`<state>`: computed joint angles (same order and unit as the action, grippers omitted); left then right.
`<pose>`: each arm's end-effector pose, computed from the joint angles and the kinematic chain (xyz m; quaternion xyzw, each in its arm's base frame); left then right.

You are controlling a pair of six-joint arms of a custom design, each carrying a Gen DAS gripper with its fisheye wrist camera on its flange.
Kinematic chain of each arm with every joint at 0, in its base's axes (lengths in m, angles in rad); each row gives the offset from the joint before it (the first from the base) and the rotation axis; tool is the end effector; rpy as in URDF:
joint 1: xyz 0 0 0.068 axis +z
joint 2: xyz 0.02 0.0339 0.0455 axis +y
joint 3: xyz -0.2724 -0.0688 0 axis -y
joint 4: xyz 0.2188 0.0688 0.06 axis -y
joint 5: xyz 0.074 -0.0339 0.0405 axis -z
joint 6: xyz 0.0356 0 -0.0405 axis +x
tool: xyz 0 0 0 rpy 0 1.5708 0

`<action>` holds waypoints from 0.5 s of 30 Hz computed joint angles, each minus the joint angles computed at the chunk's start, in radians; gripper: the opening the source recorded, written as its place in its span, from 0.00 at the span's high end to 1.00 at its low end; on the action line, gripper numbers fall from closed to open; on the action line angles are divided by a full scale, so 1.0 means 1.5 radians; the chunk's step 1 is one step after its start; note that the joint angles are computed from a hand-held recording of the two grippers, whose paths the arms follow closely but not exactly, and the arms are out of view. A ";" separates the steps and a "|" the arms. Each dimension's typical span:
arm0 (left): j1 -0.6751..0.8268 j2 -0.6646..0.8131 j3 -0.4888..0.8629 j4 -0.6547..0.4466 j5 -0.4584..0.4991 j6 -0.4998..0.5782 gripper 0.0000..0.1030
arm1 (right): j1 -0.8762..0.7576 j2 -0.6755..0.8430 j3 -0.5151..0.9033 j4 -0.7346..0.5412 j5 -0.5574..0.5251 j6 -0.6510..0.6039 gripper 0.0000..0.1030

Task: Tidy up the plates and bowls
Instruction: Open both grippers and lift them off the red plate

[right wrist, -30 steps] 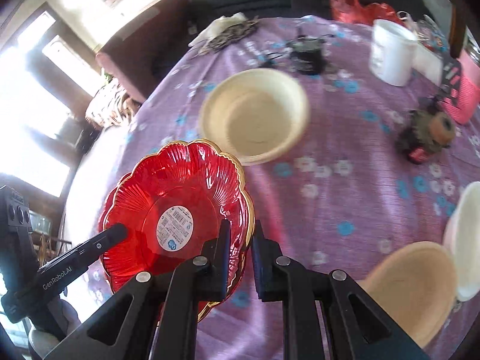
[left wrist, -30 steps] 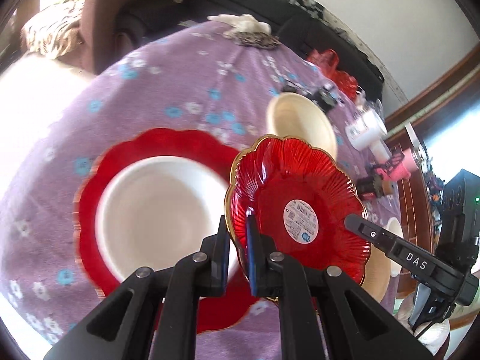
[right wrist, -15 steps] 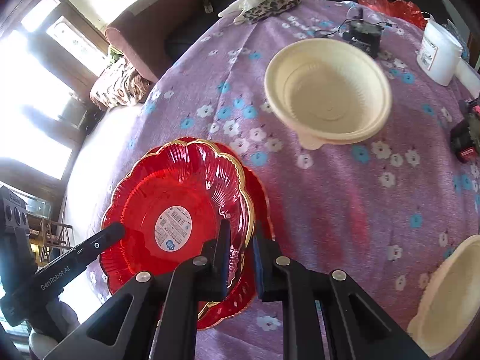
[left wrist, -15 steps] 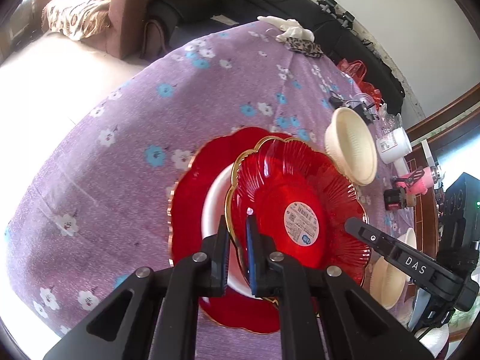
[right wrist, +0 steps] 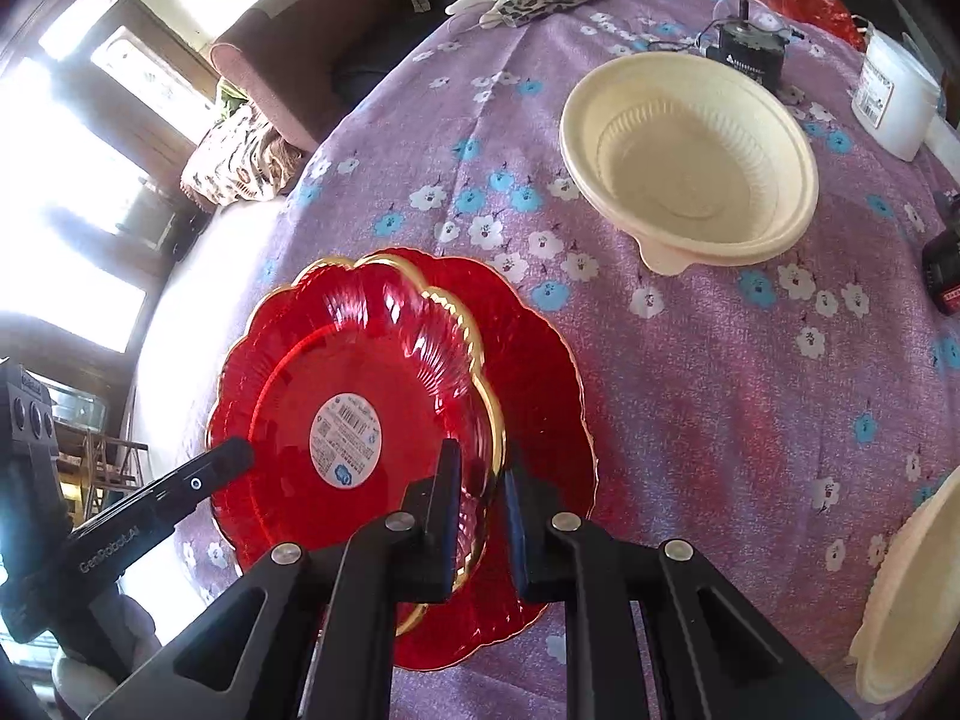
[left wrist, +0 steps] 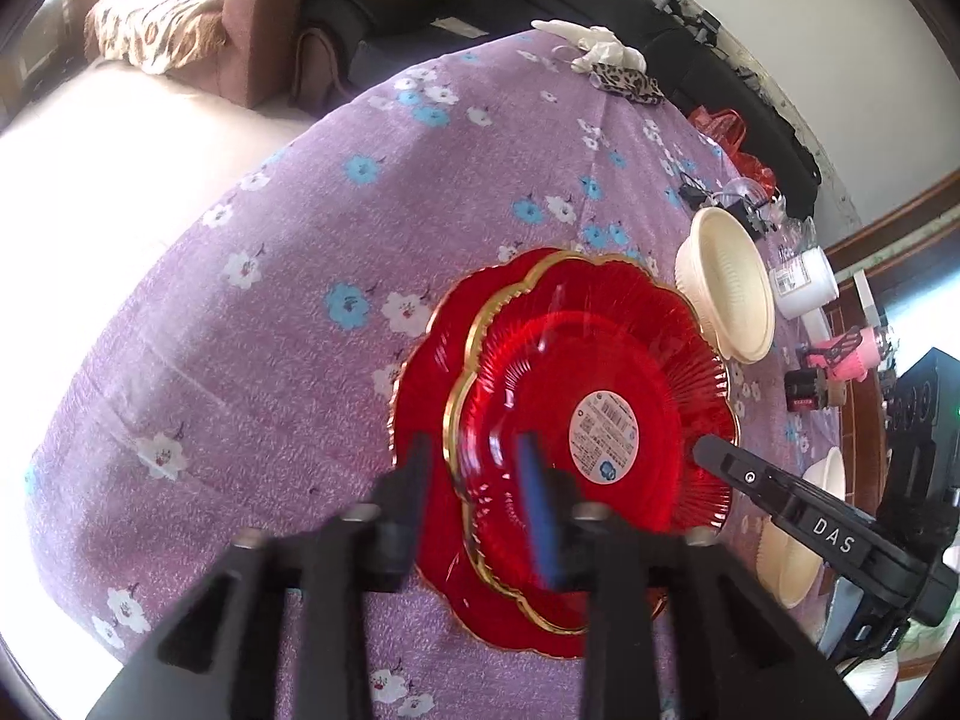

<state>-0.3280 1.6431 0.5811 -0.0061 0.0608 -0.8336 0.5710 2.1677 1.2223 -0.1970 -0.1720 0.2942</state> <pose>0.2373 -0.0830 0.1273 -0.2348 0.9393 -0.1610 0.1917 0.3292 0.2187 0.0973 -0.1524 0.9617 0.1650 0.1571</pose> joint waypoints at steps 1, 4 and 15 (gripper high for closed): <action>0.003 -0.008 -0.008 0.008 0.008 -0.002 0.60 | -0.001 0.000 0.001 0.002 0.002 0.000 0.84; -0.005 -0.030 -0.004 -0.016 -0.008 0.003 0.57 | -0.007 -0.013 -0.016 0.018 -0.002 0.007 0.69; -0.146 -0.068 0.107 -0.169 -0.207 0.030 0.50 | -0.047 -0.141 -0.191 0.147 0.027 0.028 0.55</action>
